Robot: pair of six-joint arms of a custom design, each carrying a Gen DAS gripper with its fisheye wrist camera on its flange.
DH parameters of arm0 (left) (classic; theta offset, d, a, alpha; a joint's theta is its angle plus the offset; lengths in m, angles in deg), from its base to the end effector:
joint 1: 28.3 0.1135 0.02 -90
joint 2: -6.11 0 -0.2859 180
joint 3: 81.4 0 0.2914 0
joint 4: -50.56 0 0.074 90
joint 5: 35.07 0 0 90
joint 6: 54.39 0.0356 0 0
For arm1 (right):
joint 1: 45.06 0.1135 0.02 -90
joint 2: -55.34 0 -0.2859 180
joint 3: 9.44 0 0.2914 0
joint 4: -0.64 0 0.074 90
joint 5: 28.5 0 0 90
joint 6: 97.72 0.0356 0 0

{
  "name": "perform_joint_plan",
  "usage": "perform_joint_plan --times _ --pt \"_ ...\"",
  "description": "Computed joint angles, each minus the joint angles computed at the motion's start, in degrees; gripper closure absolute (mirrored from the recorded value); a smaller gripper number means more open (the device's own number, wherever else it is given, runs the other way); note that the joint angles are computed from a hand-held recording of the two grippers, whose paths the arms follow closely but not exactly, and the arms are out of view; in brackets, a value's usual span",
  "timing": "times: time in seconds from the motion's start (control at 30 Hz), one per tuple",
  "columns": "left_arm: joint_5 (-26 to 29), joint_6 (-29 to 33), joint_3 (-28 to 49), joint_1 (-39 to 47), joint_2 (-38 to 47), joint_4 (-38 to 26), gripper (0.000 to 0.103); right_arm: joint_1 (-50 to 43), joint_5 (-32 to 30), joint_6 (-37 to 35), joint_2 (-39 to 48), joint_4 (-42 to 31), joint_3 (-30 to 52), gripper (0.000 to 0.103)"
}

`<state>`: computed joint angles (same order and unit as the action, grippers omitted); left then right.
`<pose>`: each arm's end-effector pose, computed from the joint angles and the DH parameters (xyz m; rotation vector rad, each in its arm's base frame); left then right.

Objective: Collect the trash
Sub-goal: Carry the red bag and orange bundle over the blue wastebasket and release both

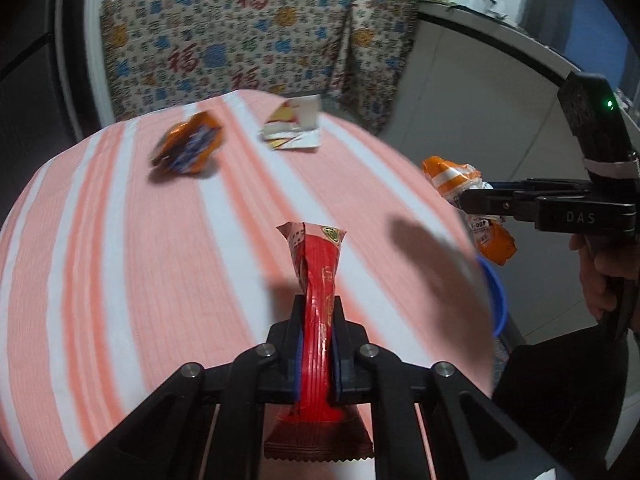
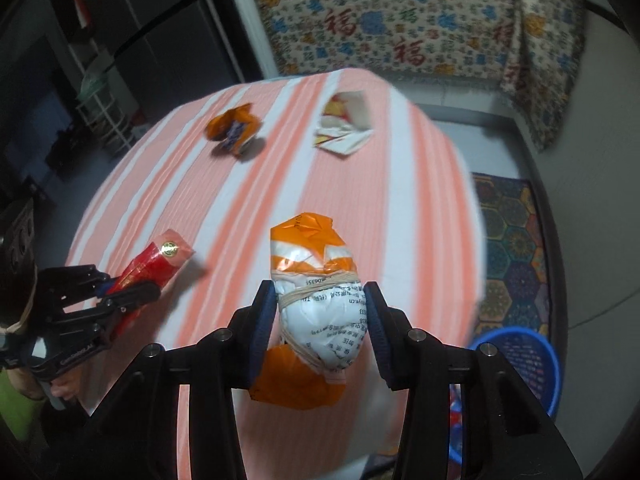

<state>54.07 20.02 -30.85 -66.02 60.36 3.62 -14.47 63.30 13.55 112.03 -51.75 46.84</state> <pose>0.1690 -0.1301 0.2420 0.4721 2.4491 -0.3835 0.1905 0.1113 0.2631 -0.1918 2.5167 0.3358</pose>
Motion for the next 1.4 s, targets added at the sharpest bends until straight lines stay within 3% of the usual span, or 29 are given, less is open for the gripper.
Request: perform_joint_plan --times 0.17,0.33,0.5,0.63,1.13,1.2,1.23,1.4 --pt "-1.31 -5.75 6.11 -10.33 8.71 4.50 0.093 -14.61 -3.84 -7.03 -11.88 -8.19 -3.52 0.058" --pt "-2.34 -9.02 14.68 -19.24 20.65 8.66 0.093 -38.84 -13.87 -21.25 -17.78 -14.39 -6.73 0.058" --pt "-1.38 -11.88 22.77 -23.53 32.86 11.76 0.094 -60.11 -21.79 -35.90 -15.75 -15.74 -8.89 0.058" --pt "0.37 -13.37 28.82 -24.94 41.49 13.34 0.094 -71.57 -25.81 -43.81 -9.79 -13.91 -9.78 0.058" --pt "5.44 -13.91 46.38 -25.41 66.49 14.99 0.092 -87.39 -31.23 -54.16 8.49 -6.51 -10.78 0.055" --pt "5.03 -14.19 48.08 -25.42 68.72 14.22 0.074 -88.07 -31.15 -54.21 9.39 -5.98 -10.91 0.048" --pt "4.56 -14.74 48.85 -25.26 69.74 13.88 0.058 -88.78 -31.44 -54.17 10.19 -5.73 -10.77 0.034" --pt "3.08 -16.32 44.51 -25.07 66.81 17.50 0.055 -91.74 -32.30 -54.43 6.49 -4.89 -11.44 0.029"
